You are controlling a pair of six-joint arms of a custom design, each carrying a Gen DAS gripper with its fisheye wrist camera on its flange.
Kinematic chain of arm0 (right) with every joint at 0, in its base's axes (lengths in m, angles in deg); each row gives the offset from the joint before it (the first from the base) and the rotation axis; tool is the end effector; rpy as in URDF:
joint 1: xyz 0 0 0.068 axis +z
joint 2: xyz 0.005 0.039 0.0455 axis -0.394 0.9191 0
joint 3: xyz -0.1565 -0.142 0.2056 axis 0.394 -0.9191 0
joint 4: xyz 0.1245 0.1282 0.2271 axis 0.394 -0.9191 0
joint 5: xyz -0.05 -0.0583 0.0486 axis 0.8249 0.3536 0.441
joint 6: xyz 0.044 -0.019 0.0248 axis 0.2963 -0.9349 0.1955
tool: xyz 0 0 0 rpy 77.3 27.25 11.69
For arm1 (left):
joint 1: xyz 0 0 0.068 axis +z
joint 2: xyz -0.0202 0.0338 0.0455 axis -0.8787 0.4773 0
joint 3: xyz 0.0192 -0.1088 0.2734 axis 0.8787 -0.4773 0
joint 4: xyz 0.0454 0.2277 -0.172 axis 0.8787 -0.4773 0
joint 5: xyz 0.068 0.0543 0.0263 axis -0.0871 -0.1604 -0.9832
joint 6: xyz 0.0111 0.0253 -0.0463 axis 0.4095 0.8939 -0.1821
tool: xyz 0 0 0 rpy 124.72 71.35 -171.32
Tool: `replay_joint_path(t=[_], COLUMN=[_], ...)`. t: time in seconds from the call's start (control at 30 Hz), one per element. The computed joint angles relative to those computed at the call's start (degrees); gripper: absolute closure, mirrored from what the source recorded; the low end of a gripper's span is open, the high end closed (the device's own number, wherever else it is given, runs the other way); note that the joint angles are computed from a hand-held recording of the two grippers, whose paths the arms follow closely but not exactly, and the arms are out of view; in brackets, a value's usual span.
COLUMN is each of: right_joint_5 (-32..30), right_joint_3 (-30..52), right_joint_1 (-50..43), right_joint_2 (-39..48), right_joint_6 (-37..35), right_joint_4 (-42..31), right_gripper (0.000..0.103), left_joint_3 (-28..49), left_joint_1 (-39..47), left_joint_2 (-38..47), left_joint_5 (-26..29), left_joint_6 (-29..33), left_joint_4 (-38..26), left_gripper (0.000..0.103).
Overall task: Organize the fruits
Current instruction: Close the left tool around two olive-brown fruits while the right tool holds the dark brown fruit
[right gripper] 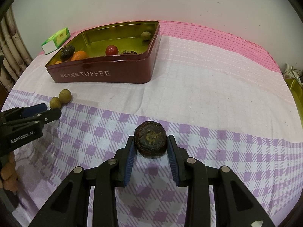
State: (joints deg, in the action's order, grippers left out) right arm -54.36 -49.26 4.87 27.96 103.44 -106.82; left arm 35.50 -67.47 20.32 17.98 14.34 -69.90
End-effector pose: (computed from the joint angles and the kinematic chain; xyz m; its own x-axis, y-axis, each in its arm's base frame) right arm 0.2166 0.0996 0.1792 -0.7656 0.3773 -0.5211 0.4167 0.9079 0.0451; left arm 0.3357 -0.0439 0.1934 -0.6901 0.5470 -0.4739 0.6168 0.7870 0.0101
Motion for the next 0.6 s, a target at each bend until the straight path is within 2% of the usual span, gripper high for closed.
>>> replay_joint_path(t=[0.23, 0.6], right_joint_5=[0.1, 0.6], right_joint_3=[0.1, 0.2], right_joint_1=[-0.1, 0.1], right_joint_2=[0.1, 0.4], right_joint_6=[-0.1, 0.2], right_joint_4=[0.0, 0.1], right_gripper=[0.071, 0.071], left_joint_3=[-0.5, 1.9], left_joint_1=[-1.8, -4.0], left_joint_2=[-0.1, 2.8], left_joint_5=[-0.2, -1.1], left_joint_6=[1.5, 0.0], left_joint_4=[0.6, 2.4], left_gripper=[0.052, 0.052])
